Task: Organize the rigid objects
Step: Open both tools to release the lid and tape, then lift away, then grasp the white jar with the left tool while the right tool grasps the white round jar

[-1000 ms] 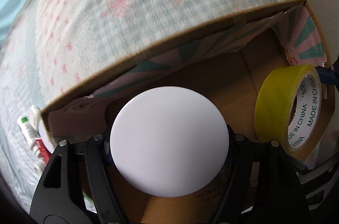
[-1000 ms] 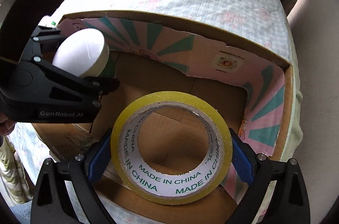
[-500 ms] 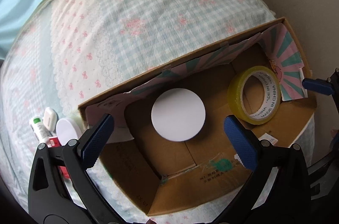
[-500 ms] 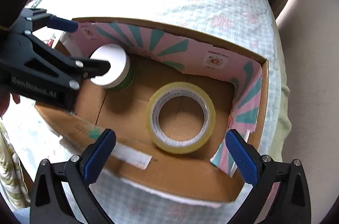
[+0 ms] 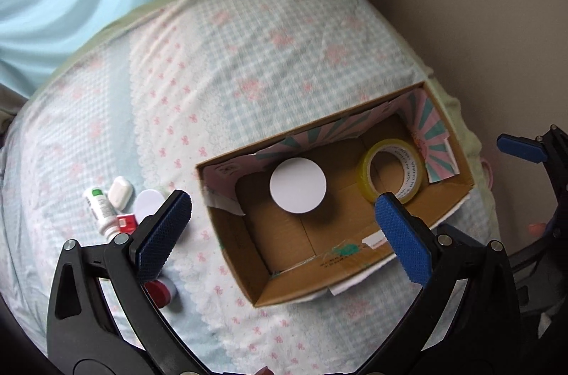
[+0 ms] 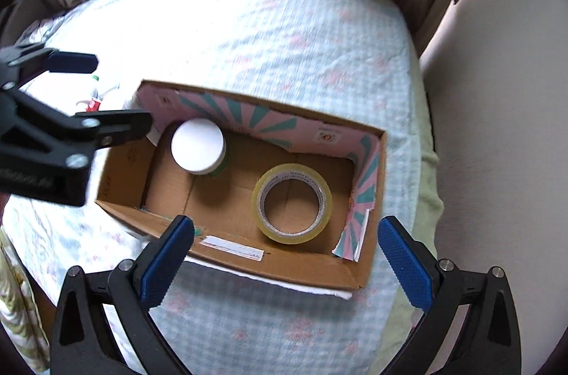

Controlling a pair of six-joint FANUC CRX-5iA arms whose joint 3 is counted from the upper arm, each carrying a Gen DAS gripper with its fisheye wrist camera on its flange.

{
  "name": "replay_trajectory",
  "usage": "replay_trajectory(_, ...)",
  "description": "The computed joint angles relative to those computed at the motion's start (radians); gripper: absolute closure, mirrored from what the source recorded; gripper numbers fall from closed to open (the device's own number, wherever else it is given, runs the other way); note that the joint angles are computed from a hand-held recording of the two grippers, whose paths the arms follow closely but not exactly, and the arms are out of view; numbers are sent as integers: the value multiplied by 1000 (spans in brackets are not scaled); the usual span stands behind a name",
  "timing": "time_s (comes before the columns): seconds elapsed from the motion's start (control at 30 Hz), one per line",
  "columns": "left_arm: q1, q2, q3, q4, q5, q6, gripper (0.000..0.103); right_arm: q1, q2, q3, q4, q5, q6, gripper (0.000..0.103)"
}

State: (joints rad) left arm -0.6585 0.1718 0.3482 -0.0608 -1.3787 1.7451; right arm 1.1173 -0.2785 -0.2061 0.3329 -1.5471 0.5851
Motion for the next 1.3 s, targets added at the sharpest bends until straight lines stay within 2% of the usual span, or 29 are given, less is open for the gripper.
replay_trajectory(0.13,7,-92,-40,-7,15,12,0,70,-7,30,48,-47,-91,0)
replay_trajectory(0.3,21,-206,-67,-17,-17,-17,0,182,2,84,113,-110,-208,0)
replay_trajectory(0.53,129,-413,-152,10,-55,-117,0,360,115,252,229,-247,-365,0)
replay_trajectory(0.7,340,-568,-248,127,-76,-294,0,410,219,375,277,-250,-468,0)
replay_trajectory(0.87,687,-689,-353,320,-126,-558,0,426,366,526,319,-258,-449,0)
replay_trajectory(1.07,1066,-739,-457,500,-197,-844,0,413,500,647,353,-211,-397,0)
replay_trajectory(1.2,1201,-743,-518,534,-207,-951,0,391,556,681,345,-163,-366,0)
replay_trajectory(1.3,1233,-732,-564,540,-185,-975,0,364,583,691,322,-128,-351,0)
